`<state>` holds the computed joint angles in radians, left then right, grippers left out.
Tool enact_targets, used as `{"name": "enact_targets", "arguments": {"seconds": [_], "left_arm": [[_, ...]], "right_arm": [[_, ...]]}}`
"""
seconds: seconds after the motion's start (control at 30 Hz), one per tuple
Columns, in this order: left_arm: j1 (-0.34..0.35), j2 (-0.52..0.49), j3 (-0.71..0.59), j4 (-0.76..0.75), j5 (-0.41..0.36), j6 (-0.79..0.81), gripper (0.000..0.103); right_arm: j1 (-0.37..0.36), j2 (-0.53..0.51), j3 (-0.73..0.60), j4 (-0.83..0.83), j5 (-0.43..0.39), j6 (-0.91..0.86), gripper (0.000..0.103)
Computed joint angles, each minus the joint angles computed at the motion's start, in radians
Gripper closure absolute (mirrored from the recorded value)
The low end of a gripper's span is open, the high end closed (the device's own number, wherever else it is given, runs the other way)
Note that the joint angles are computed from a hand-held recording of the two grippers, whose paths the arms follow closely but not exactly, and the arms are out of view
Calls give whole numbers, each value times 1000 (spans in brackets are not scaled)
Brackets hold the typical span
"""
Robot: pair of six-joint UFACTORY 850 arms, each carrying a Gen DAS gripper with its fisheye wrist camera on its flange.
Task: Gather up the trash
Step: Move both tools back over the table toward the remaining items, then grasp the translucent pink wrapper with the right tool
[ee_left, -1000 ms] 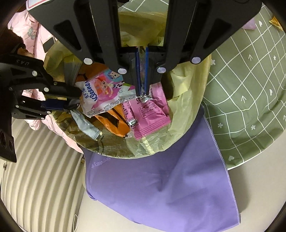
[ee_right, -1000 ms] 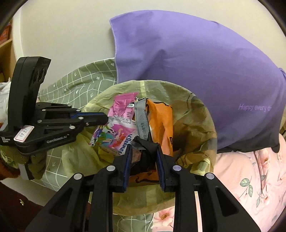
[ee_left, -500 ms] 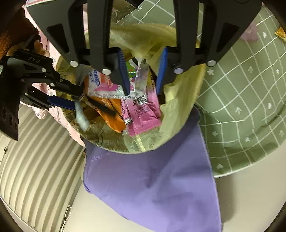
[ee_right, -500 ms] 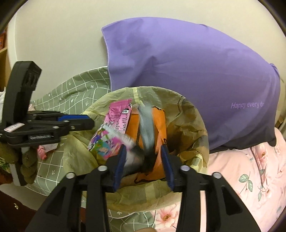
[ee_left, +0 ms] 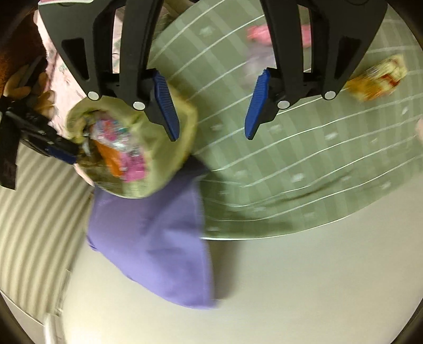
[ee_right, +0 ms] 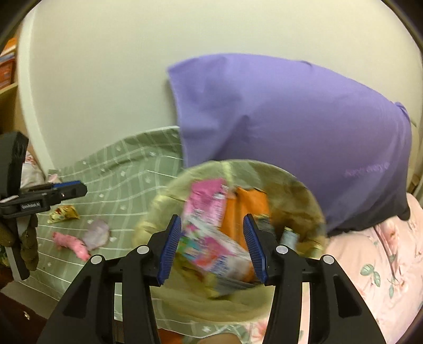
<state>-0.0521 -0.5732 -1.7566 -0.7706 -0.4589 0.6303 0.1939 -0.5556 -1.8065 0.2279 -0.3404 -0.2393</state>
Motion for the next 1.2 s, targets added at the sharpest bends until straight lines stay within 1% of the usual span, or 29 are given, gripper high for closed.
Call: {"name": "enact_targets", "arguments": {"seconds": [0.17, 0.33, 0.43, 0.47, 0.5, 0.53, 0.67, 0.7, 0.73, 0.83, 0.9, 1.0, 1.13, 1.2], "left_arm": [[99, 71, 128, 30, 61, -84, 53], [184, 118, 229, 60, 123, -131, 52], [222, 123, 266, 150, 144, -199, 52], [235, 118, 272, 180, 146, -229, 52], [243, 115, 275, 190, 146, -241, 52], [254, 107, 276, 204, 144, -260, 52], [273, 67, 250, 254, 144, -309, 52], [275, 53, 238, 302, 150, -355, 52], [277, 41, 228, 324, 153, -378, 52], [282, 8, 200, 378, 150, -451, 52], [284, -2, 199, 368, 138, -463, 52], [280, 4, 221, 296, 112, -410, 52], [269, 51, 290, 105, 66, -237, 52], [260, 72, 314, 81, 50, -206, 52]], "right_arm": [[51, -24, -21, 92, -2, -84, 57], [100, -71, -63, 150, -42, -128, 57], [121, -109, -88, 286, -79, -226, 57], [128, -123, -99, 288, -94, -222, 56], [135, -136, -111, 288, -112, -219, 51], [143, -151, -124, 305, -133, -235, 50], [165, -186, -152, 300, -190, -250, 50], [168, -192, -159, 284, -205, -240, 50], [173, -201, -171, 261, -225, -228, 50], [180, -213, -189, 214, -250, -207, 50], [180, -231, -210, 198, -280, -182, 50], [179, -264, -245, 176, -321, -153, 50], [187, -305, -283, 139, -361, -154, 50], [191, -321, -291, 131, -369, -203, 50]]}}
